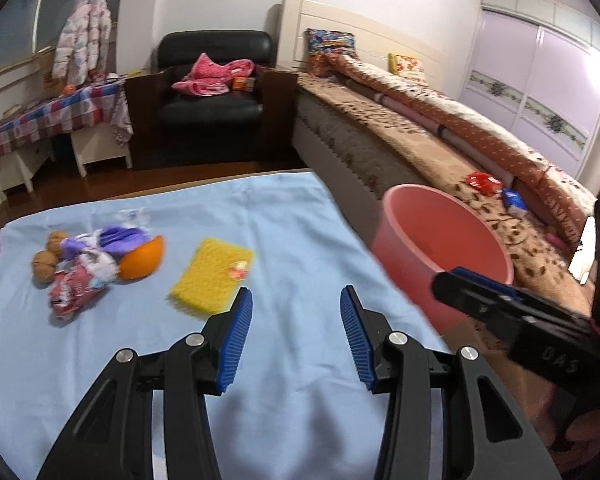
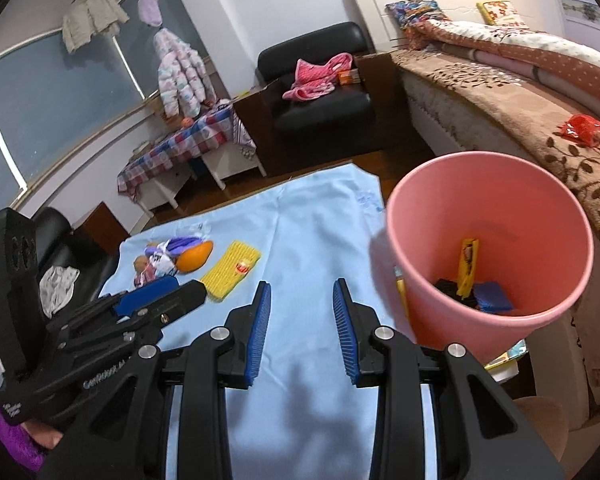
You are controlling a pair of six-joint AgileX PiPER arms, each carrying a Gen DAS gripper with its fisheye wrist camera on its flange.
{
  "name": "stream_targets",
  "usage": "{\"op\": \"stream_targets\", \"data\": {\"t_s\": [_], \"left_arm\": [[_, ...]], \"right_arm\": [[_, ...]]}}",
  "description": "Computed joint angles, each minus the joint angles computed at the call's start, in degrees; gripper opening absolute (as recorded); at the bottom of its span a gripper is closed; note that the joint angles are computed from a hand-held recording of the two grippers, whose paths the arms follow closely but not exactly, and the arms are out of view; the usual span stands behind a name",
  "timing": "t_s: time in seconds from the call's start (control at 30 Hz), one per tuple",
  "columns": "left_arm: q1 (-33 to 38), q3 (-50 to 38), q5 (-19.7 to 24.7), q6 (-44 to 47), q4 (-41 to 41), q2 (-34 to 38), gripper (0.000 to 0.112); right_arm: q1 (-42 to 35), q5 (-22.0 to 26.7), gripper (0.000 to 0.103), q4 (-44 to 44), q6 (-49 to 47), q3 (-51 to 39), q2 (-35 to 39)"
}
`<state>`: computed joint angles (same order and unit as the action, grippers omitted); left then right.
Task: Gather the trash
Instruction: 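Move both open tools back over the table, then grasp the crumpled red foil wrapper with the left tool while the right tool grasps the yellow mesh sponge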
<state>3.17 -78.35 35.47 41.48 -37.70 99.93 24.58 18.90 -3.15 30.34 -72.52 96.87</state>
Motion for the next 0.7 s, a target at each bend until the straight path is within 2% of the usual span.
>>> {"op": "stream_targets", "data": {"t_s": [0.23, 0.5, 0.57, 0.7], "left_arm": [[6.9, 1.4, -2.8, 6.1, 0.6, 0.5, 0.045], [16.4, -4.2, 0.0, 14.4, -1.5, 4.9, 0.050], [17.5, -6.6, 1.2, 15.7, -1.3, 6.7, 0.050], [17.6, -12.7, 3.3, 17.2, 2.1, 11.5, 0.051]], "right_arm": [[1.7, 2.3, 0.033, 2.2, -2.4, -3.5, 3.4], [3.1, 5.3, 0.033, 7.1, -7.1, -9.6, 8.6], [3.2, 6.0, 0.033, 9.3, -8.7, -11.4, 10.1], [4.1, 8.5, 0.033, 7.6, -7.6, -15.3, 12.8]]}}
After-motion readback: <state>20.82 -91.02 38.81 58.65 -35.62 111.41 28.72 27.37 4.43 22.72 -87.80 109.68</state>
